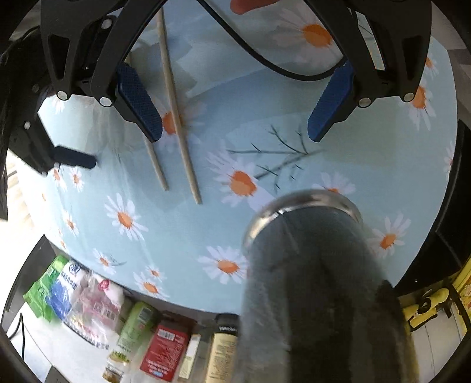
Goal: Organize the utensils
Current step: 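Close the left tool on a chopstick while the right tool grasps the other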
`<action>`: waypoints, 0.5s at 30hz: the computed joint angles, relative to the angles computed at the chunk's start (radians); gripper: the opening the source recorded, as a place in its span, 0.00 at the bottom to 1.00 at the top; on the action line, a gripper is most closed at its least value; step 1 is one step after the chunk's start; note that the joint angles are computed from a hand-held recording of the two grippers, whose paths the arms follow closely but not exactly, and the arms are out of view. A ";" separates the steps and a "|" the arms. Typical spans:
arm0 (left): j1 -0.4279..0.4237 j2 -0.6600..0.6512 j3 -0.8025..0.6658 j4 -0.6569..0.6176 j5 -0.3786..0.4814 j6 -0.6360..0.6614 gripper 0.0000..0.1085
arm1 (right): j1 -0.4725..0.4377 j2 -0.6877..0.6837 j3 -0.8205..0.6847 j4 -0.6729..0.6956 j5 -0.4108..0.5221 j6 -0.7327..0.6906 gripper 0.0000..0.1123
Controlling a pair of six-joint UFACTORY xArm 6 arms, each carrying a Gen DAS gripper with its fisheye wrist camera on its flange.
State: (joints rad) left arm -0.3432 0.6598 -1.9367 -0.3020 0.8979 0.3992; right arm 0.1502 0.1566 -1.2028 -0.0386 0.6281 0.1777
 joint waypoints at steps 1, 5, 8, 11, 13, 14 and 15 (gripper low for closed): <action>-0.004 -0.001 0.004 0.010 0.002 -0.014 0.89 | -0.007 -0.006 0.007 0.012 0.003 -0.030 0.84; -0.023 -0.008 0.013 0.053 0.018 -0.068 0.89 | -0.035 -0.025 0.022 0.062 0.032 -0.123 0.85; -0.050 -0.013 0.034 0.162 -0.010 -0.120 0.89 | -0.048 -0.030 0.020 0.091 0.062 -0.193 0.85; -0.067 -0.026 0.068 0.238 -0.043 -0.153 0.91 | -0.050 -0.026 0.004 0.094 0.105 -0.193 0.86; -0.065 -0.021 0.057 0.230 -0.034 -0.135 0.91 | -0.049 -0.028 0.006 0.086 0.106 -0.165 0.86; -0.066 -0.019 0.052 0.230 -0.030 -0.134 0.91 | -0.047 -0.035 0.018 0.079 0.094 -0.149 0.86; -0.065 -0.018 0.048 0.231 -0.025 -0.138 0.91 | -0.046 -0.041 0.029 0.074 0.083 -0.141 0.85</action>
State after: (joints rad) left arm -0.4087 0.6420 -1.8885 -0.0707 0.8731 0.2610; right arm 0.1040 0.1154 -1.1738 0.0356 0.7113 0.0371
